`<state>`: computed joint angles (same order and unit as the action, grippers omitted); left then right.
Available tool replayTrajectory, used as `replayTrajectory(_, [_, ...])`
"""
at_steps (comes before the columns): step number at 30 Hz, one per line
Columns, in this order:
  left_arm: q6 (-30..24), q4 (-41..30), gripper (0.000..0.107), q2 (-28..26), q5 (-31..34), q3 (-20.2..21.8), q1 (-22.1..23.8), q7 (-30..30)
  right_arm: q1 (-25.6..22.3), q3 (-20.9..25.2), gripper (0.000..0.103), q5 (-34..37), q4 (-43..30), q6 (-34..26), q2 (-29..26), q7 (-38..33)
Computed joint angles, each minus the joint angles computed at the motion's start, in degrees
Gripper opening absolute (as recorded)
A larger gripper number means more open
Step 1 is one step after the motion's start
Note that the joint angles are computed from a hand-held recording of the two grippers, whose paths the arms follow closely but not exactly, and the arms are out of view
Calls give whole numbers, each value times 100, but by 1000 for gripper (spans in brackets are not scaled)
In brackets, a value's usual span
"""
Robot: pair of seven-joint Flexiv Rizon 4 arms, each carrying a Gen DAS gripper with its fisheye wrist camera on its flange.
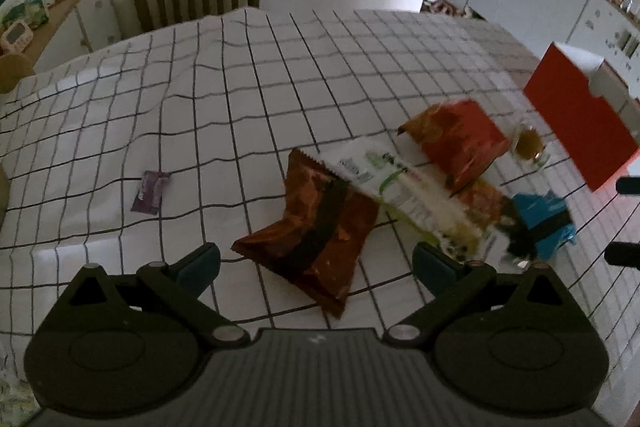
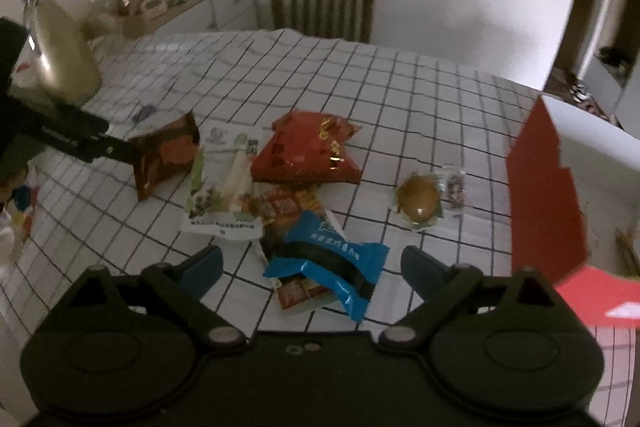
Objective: Organize snacks
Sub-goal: 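Move both open tools back over the snack pile on the tablecloth, then grasp the brown-orange chip bag with the left tool while the right tool grasps the blue packet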
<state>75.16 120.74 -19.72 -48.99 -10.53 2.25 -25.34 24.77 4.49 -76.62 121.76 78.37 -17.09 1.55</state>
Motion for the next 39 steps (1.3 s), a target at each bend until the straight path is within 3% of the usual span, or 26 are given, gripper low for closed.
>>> replayTrajectory(6, [-218, -369, 103, -410, 835, 205, -59, -247, 50, 131, 94, 1064, -185, -233, -292, -1904])
replayTrajectory(12, [-113, -520, 103, -632, 1484, 79, 83, -38, 186, 356, 83, 2261, -501, -723, -616, -4292])
replayTrajectory(18, [174, -682, 103, -843, 2017, 6, 125, 151, 434, 276, 75, 2905, -743, -954, -825, -5512])
replayTrajectory(28, [187, -983, 102, -1118, 2606, -43, 169, 220, 630, 83, 65, 3358, -808, -869, -889, -6131])
replayTrajectory(33, [-3, -989, 83, -1096, 2512, -223, 316, 251, 710, -22, 49, 3356, -759, -897, -813, -6045])
replayTrajectory(35, [-178, -999, 66, -1056, 2422, -249, 342, 247, 698, -27, 47, 3387, -709, -849, -766, -5947])
replayTrajectory(39, [-251, -990, 54, -993, 2363, -141, 246, 127, 770, -157, 41, 3213, -551, -724, -658, -5445])
